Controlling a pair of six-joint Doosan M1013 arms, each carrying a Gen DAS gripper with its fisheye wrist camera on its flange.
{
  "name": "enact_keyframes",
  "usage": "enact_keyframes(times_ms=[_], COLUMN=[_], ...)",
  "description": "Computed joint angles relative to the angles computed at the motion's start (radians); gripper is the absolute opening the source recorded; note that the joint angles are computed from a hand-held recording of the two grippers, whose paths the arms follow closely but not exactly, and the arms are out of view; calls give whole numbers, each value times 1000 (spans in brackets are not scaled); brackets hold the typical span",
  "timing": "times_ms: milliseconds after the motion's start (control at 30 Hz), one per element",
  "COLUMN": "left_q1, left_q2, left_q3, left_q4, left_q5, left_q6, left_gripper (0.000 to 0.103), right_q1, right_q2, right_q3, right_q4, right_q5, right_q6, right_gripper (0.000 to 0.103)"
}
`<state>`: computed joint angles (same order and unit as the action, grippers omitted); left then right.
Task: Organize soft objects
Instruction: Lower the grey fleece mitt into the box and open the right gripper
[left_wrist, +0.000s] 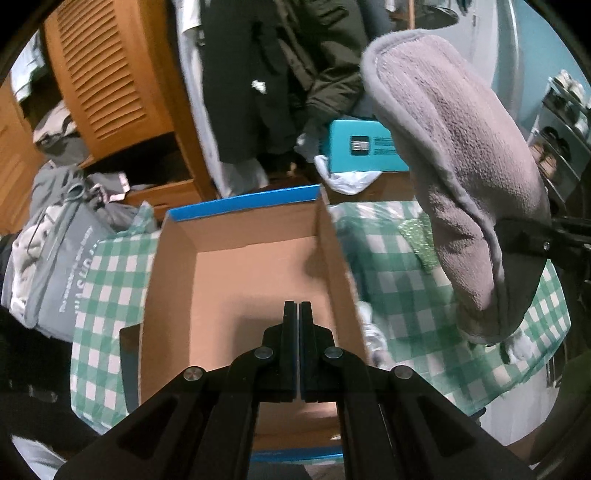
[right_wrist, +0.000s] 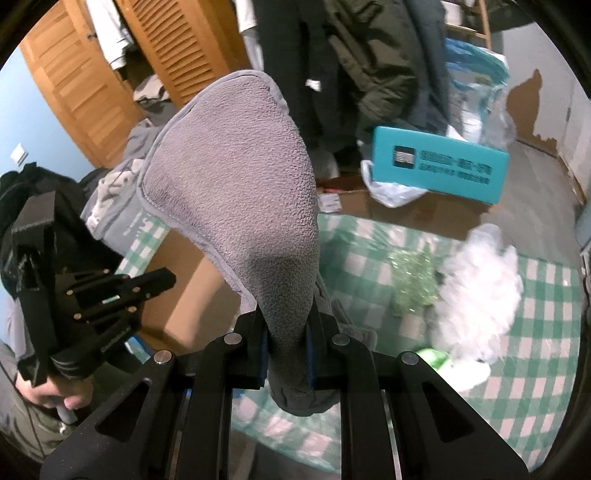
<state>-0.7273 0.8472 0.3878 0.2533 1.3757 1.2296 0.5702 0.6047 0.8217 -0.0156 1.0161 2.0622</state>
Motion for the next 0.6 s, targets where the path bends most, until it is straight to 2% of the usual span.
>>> enact_keyframes(times_ms=[167,400,600], left_q1=[17,44,61], left_q2=[-43,-94,-124], left_q3=[84,186,248], left_q4=[27,32,34], left_q5=[-39,-74,-80], left_q6=[-43,-98,-127], left_gripper=[1,1,1], right_q1=[11,25,35], right_q2=[63,183,324], right_q3=[-105,-309,-549], right_q4=[28,77,128], right_q5=[44,144,286], right_q6=[-26,-52,-56], right_gripper=[14,13,14])
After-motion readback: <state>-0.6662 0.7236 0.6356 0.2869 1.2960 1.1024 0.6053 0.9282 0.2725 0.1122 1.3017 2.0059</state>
